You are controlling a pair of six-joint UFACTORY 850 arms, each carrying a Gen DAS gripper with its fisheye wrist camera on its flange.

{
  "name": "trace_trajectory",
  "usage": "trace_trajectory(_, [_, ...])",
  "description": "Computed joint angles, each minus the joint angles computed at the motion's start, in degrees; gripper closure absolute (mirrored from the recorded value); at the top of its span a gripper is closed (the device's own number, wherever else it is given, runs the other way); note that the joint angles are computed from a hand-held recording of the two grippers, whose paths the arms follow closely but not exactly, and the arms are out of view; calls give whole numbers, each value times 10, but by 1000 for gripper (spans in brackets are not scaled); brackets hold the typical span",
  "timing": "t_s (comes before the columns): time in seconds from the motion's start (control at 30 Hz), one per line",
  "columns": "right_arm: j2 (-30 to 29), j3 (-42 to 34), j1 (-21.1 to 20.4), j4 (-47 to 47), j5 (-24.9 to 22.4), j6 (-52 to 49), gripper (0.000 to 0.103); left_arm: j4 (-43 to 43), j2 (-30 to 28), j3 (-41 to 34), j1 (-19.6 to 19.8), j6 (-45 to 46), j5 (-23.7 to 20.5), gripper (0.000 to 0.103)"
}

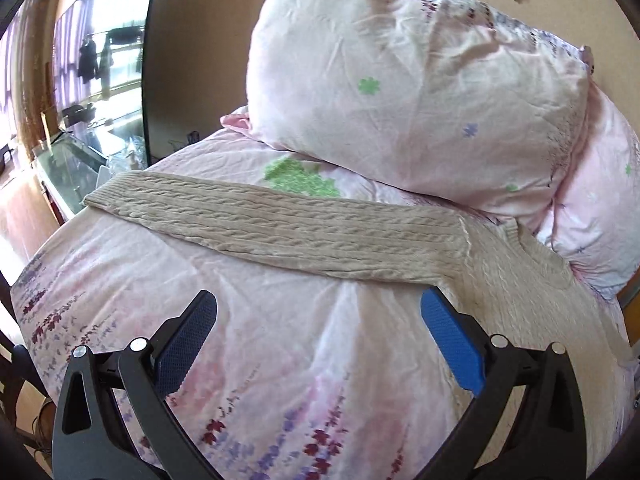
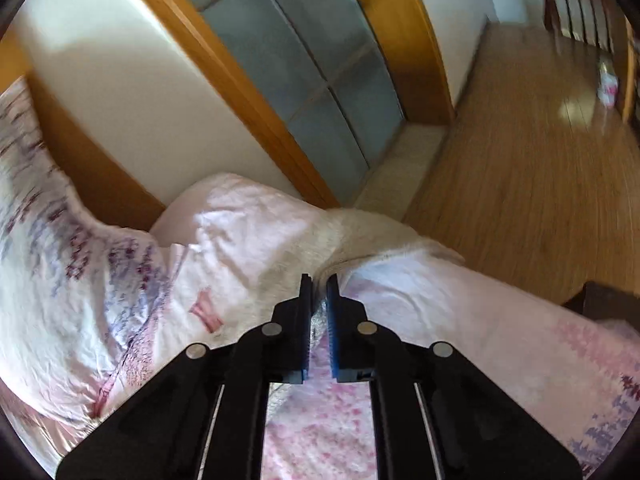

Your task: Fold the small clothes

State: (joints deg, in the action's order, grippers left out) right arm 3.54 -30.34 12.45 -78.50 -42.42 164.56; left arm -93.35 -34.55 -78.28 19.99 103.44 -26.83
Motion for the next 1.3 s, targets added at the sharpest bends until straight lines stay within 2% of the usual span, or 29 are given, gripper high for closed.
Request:
trace_trajectory(0.03, [-5, -19, 29, -16, -33, -17, 96, 0, -5, -7, 5, -4, 2, 1])
trace_trajectory(0.1, [-25, -64, 80, -93, -65, -20, 96, -3, -17, -23, 15, -17, -14, 1])
trace_trajectory(0.17, [-68, -128, 127, -173, -71, -52, 96, -52, -29, -26, 34, -2, -80, 1])
trace_trajectory(0.2, [-92, -161, 145, -220, -55, -64, 96, -63, -33, -27, 41, -13, -104, 1])
trace_trajectory(0.23, [-120, -194, 160, -272, -25, -69, 96, -57, -38, -34, 45, -38, -114, 1])
trace_trajectory(0.3, [-186, -272, 172, -361, 84, -78, 91, -41, -49, -49, 50, -78, -125, 1])
trace_trajectory(0.33, [-223, -314, 179, -370, 144, -104, 82, -41, -53, -55, 52, -90, -118, 1])
trace_trajectory(0.37, [-260, -356, 183, -354, 203, -148, 67, -40, -58, -62, 54, -106, -115, 1])
trace_trajectory(0.4, [-287, -386, 188, -315, 238, -207, 64, -33, -66, -73, 58, -126, -117, 1])
trace_trajectory(0.43, [-301, -400, 194, -290, 248, -242, 62, -19, -75, -87, 63, -158, -118, 1])
trace_trajectory(0.5, [-300, -394, 205, -286, 221, -240, 55, 20, -100, -123, 77, -235, -132, 1])
trace_trajectory(0.53, [-289, -379, 205, -301, 207, -209, 45, 42, -114, -145, 83, -277, -135, 2])
trace_trajectory(0.57, [-280, -368, 205, -305, 194, -187, 40, 57, -125, -163, 87, -310, -134, 8])
trace_trajectory(0.63, [-260, -345, 201, -298, 174, -163, 38, 91, -160, -217, 98, -386, -144, 18])
trace_trajectory(0.77, [-225, -305, 195, -242, 135, -177, 33, 162, -229, -323, 115, -577, -170, 21])
trace_trajectory(0.83, [-211, -284, 192, -228, 123, -173, 31, 177, -253, -360, 118, -626, -172, 22])
trace_trajectory(0.87, [-206, -277, 191, -219, 118, -173, 31, 189, -262, -376, 118, -646, -167, 26])
trace_trajectory(1.03, [-198, -257, 192, -215, 112, -144, 28, 239, -315, -470, 112, -739, -176, 26])
trace_trajectory(1.1, [-198, -253, 192, -218, 112, -135, 27, 261, -339, -514, 108, -778, -177, 31])
trace_trajectory(1.2, [-192, -241, 195, -232, 111, -113, 26, 306, -384, -591, 103, -829, -193, 56])
trace_trajectory(1.23, [-191, -237, 196, -231, 109, -111, 26, 320, -402, -620, 102, -851, -209, 77])
trace_trajectory(1.27, [-188, -233, 197, -229, 106, -111, 26, 320, -407, -624, 100, -858, -221, 93])
trace_trajectory(1.3, [-184, -228, 198, -223, 103, -114, 26, 308, -396, -604, 98, -841, -221, 94])
